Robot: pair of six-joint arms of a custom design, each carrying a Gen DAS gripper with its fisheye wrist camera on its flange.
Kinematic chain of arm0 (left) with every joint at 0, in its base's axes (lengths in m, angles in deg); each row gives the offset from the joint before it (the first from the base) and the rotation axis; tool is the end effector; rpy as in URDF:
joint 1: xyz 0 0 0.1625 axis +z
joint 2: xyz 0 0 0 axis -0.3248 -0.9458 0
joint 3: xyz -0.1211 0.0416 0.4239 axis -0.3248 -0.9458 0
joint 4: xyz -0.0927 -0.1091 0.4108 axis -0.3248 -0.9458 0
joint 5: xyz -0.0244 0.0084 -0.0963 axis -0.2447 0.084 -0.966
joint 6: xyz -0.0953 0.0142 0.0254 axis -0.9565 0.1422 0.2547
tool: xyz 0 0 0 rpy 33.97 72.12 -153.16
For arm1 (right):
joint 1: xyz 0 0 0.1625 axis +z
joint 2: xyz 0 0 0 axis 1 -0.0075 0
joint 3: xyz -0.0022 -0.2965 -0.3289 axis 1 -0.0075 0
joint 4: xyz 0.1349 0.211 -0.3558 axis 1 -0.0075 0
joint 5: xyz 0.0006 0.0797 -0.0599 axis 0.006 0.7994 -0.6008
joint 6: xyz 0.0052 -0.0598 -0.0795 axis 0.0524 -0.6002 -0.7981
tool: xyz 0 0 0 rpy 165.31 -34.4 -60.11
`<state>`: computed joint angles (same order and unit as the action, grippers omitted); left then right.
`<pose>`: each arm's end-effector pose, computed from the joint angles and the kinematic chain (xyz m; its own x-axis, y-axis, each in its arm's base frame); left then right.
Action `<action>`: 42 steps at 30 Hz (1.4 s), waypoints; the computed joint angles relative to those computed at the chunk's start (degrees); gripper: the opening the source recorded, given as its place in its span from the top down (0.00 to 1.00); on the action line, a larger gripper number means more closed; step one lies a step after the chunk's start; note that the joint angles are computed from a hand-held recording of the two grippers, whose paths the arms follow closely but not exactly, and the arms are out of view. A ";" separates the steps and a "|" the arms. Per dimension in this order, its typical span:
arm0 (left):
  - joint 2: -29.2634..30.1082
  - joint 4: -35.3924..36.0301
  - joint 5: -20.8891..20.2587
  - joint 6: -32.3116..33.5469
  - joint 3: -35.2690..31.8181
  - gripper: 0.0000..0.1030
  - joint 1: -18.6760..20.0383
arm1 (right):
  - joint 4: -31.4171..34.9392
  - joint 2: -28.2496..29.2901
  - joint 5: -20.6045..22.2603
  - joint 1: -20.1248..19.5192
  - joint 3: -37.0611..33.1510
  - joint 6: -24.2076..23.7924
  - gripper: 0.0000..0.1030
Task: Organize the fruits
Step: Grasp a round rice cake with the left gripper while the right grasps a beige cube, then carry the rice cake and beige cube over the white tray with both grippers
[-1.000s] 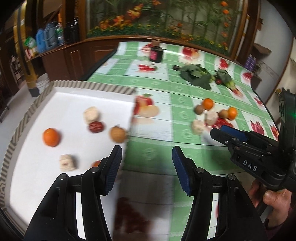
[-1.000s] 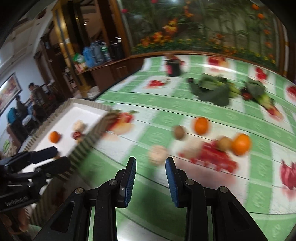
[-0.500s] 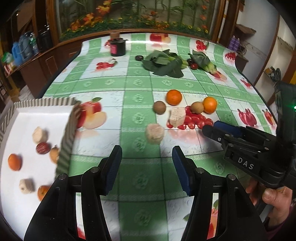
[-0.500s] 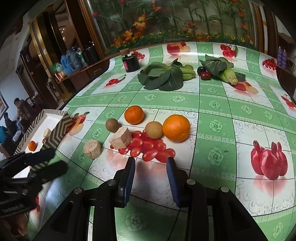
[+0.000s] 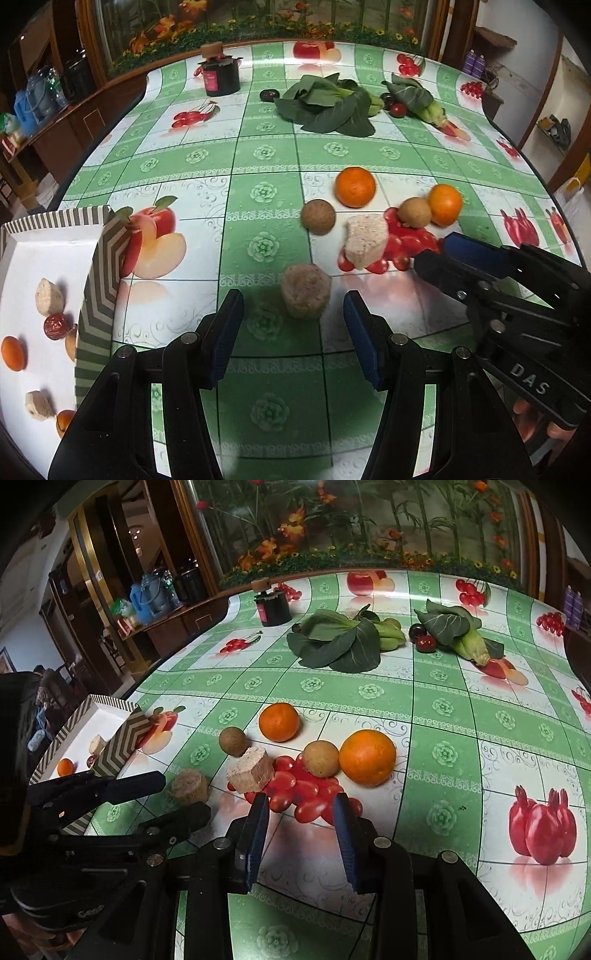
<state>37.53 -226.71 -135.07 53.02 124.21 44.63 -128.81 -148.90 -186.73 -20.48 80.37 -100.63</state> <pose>-0.3888 -0.3979 -0.0837 -0.6050 0.5413 -0.5839 0.7017 0.7090 -0.0699 -0.0013 -0.3286 0.2934 -0.8303 0.0791 0.5517 -0.3323 0.7243 -0.6041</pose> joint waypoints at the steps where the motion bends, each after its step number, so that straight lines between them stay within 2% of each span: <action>1: 0.14 -0.39 0.08 0.16 -0.04 0.45 0.08 | 0.08 0.12 -0.06 0.08 -0.10 -0.01 0.66; 6: 0.55 -2.72 0.78 1.48 0.30 0.46 0.17 | -0.48 1.31 -0.84 0.89 -0.46 -0.21 0.66; 10: 0.58 -5.02 1.94 1.84 1.10 0.69 0.22 | -1.06 2.59 -1.51 1.62 -0.82 -0.42 0.66; 12: 0.16 -5.27 2.93 1.04 1.75 0.74 0.22 | -0.85 2.91 -1.21 1.81 -0.94 -0.46 0.66; 16: -0.72 -5.58 5.65 -1.53 3.30 0.74 0.19 | -0.47 3.51 0.19 2.24 -1.10 -0.94 0.66; 19: -0.88 -5.77 6.26 -1.76 3.53 0.74 0.39 | -0.65 4.73 0.83 2.79 -1.48 -0.80 0.66; 24: -0.96 -6.87 6.16 -1.25 3.91 0.74 0.58 | -2.27 8.10 -1.37 4.91 -2.99 -0.14 0.66; 27: -0.96 -7.54 5.97 -0.91 4.03 0.74 0.74 | -3.28 10.83 -5.07 6.76 -4.39 0.65 0.66; 30: -1.04 -8.06 5.86 -0.66 4.21 0.74 0.82 | -3.88 11.86 -5.98 7.44 -4.95 0.71 0.66; 32: -1.02 -8.40 5.80 -0.55 4.28 0.74 0.88 | -5.37 12.64 -8.26 8.36 -4.83 0.16 0.69; 42: -1.30 -9.05 5.62 -0.58 4.73 0.74 0.87 | -7.12 8.57 -10.34 7.42 -0.88 0.60 0.69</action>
